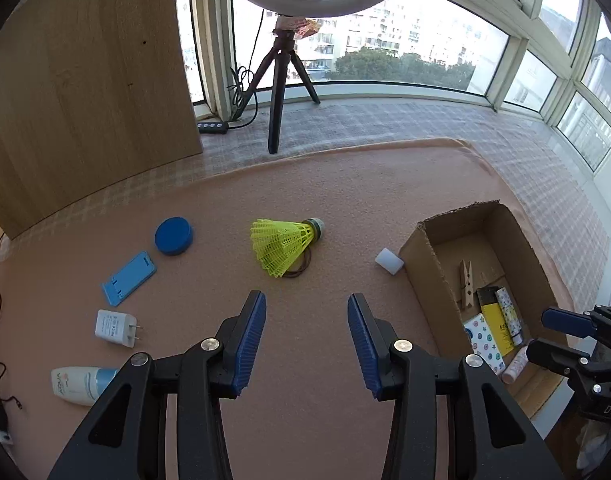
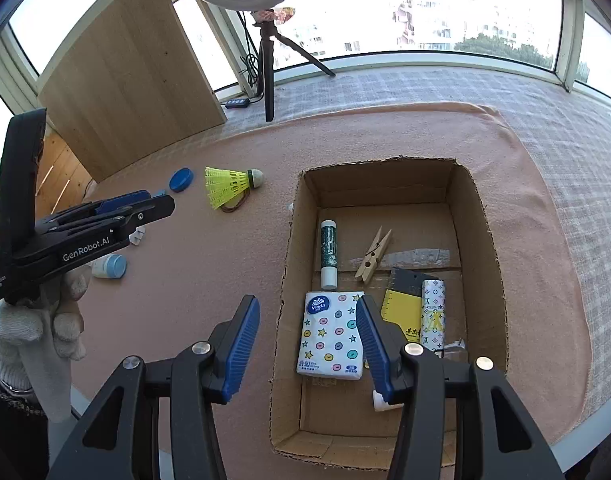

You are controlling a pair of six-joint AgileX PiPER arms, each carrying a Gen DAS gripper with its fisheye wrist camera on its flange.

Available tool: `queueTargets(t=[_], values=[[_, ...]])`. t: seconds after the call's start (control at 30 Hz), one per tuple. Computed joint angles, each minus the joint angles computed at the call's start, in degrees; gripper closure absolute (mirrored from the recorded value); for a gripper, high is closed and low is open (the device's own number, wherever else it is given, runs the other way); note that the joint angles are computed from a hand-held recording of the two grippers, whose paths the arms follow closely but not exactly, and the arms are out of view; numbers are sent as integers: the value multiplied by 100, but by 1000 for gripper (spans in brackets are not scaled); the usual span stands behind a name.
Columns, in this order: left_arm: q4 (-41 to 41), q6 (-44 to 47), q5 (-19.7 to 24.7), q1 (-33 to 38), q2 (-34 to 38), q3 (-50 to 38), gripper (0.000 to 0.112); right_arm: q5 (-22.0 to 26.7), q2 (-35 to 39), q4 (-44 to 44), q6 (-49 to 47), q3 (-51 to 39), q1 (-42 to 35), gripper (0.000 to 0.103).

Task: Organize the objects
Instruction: 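Carry the lighter and clothespin into the box and open both grippers, then grasp the white AQUA sunscreen bottle with the left gripper and stand it upright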

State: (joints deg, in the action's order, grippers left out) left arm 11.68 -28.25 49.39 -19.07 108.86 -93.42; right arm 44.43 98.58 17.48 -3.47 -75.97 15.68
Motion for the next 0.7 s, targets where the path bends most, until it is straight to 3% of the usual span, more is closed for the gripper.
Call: queueTargets(t=[0.2, 0.33, 0.53, 0.7], values=[[-405, 765, -370, 1175, -810, 1276, 66, -106, 14, -535, 1033, -113, 707, 57], [-960, 1810, -553, 2204, -1042, 1837, 66, -64, 123, -1017, 1881, -307, 1277, 57], [-1605, 3202, -643, 3632, -821, 2017, 66, 15, 295, -1670, 3064, -570, 2097, 57], [-2092, 4152, -519, 4401, -346, 1766, 68, 127, 428, -2130, 3886, -717, 2634, 57]])
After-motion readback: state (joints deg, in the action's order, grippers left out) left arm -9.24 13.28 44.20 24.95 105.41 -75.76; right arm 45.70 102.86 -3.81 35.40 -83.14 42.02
